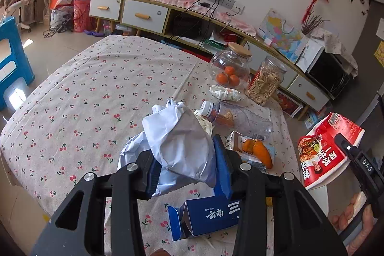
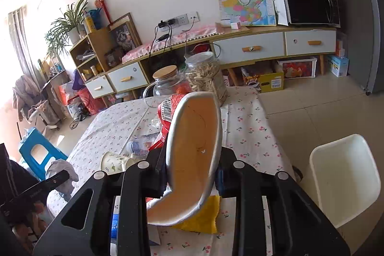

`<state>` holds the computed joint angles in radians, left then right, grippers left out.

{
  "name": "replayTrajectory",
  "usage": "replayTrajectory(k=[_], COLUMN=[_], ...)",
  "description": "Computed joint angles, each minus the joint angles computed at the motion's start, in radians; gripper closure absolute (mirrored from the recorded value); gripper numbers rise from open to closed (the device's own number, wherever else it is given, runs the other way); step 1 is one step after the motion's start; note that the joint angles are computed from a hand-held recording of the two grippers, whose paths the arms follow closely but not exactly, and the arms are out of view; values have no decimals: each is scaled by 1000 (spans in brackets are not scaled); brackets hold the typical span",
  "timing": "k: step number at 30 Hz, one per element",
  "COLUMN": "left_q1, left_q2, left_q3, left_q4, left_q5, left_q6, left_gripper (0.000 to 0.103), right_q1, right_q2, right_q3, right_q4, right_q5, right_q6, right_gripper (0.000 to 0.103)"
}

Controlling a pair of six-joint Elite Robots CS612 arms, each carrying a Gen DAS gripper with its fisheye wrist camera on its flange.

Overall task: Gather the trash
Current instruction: 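Carry both items to the white bin and open the right tool over it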

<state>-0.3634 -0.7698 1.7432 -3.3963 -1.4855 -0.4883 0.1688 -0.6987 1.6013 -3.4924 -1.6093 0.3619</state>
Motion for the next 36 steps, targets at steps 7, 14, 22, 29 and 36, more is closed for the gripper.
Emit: replayTrajectory(k=[7, 14, 22, 29, 36], left_q1=[-38, -80, -132, -183, -226], left_q2=[-2, 7, 29, 68, 109], left_q3=[-17, -44, -103, -186, -281], left_q4=[17, 53, 100, 159, 228], left_q5=[-18, -39, -70, -132, -230], left_q6=[48, 105, 176, 233, 279], left_gripper=[63, 63, 63, 63, 62], right_q1=[-37, -76, -115, -126, -146], right_q2=[-20, -9, -10, -17, -41], right_q3=[77, 107, 138, 187, 248], right_q4=[-50, 16, 135, 103, 119], right_q5=[-206, -439, -518, -569, -563], right_q6=[12, 77, 167, 213, 277], right_gripper=[74, 74, 47, 14, 8])
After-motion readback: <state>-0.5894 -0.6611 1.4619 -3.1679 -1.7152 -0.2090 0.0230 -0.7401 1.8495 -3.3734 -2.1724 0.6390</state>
